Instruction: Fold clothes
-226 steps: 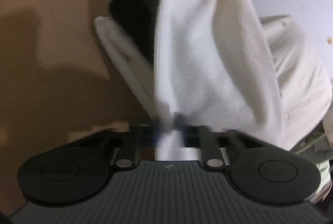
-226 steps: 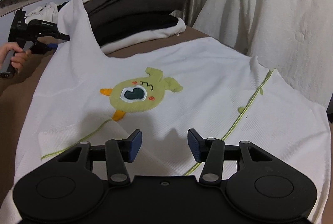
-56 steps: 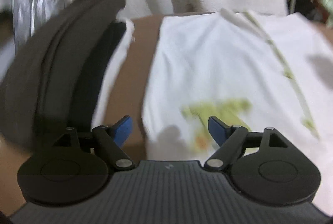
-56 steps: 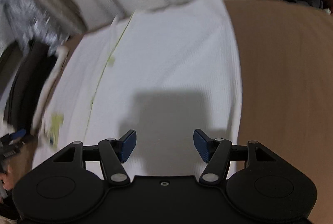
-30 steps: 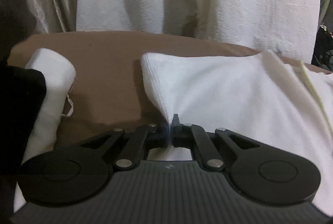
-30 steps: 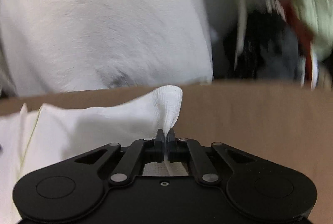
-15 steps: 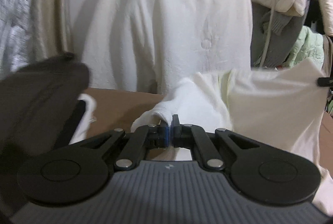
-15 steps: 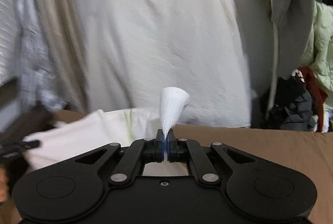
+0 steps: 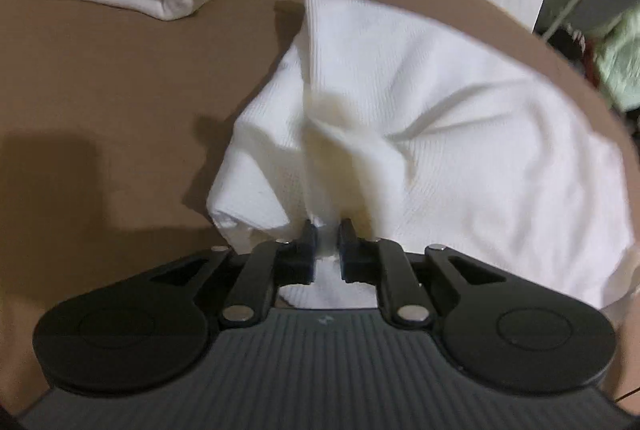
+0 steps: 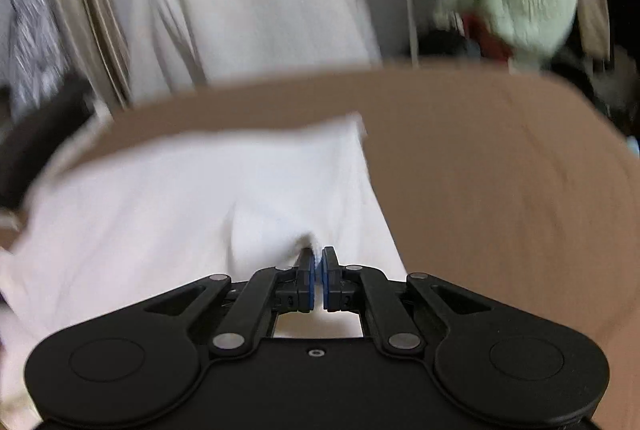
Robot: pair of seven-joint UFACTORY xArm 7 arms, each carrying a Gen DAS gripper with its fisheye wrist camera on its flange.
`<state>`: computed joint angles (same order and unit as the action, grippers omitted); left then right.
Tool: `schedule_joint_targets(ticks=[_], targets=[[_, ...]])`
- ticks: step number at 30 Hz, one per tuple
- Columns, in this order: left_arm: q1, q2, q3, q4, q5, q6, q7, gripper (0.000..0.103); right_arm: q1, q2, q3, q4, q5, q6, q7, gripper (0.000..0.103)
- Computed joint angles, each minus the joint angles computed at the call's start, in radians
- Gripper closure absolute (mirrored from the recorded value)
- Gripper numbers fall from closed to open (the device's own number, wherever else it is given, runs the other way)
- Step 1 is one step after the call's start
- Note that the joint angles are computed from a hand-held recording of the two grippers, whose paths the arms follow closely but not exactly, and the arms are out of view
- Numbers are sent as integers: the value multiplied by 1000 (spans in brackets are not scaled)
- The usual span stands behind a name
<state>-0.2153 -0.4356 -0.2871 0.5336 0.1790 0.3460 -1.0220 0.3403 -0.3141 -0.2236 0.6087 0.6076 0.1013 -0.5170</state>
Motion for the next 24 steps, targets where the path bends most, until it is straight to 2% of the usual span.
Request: schedule_joint_targets(ticks=[1, 2, 4, 6, 8, 9, 10, 12, 13, 14, 15, 18, 19, 24], targets=[[18, -27, -12, -5, 13, -4, -24, 80, 5, -6, -9, -2, 12, 13, 1, 94], [38, -53, -25, -11, 26, -8, -48, 64, 38, -22, -45, -3, 53, 23, -30, 93], [71, -106, -49, -38, 41, -22, -104, 54, 96, -52, -110, 4, 140, 42, -96, 92], [59, -105, -19, -48, 10, -43, -107, 54, 101, -74, -124, 6, 193, 75, -123, 89], [29, -92, 26, -75, -44, -92, -102, 54, 88, -87, -120, -4, 247, 101, -116, 80], [10, -83, 52, -90, -76, -128, -94, 54, 50, -95, -105, -5, 252, 141, -71, 77], [-29, -108, 82, -130, -122, -177, -89, 54, 21, -110, -103, -3, 277, 197, -21, 74], [-112, -141, 148, -224, -209, -357, -79, 54, 7, -149, -140, -4, 389, 297, 22, 71], [-152, -151, 176, -252, -242, -418, -79, 54, -3, -163, -157, -7, 432, 334, 28, 58], [-170, -147, 181, -257, -261, -438, -82, 54, -18, -161, -154, -5, 449, 346, 38, 50], [-172, -137, 180, -252, -268, -441, -76, 54, -32, -155, -141, -2, 460, 335, 36, 50], [-69, -118, 62, -189, -249, -350, -72, 54, -55, -156, -96, -15, 495, 325, 11, 50], [-48, -108, 46, -176, -238, -331, -66, 54, -62, -155, -81, -21, 501, 337, 6, 50], [37, -151, -39, -177, -197, -285, -99, 47, -134, -142, 25, -44, 422, 346, 41, 46]])
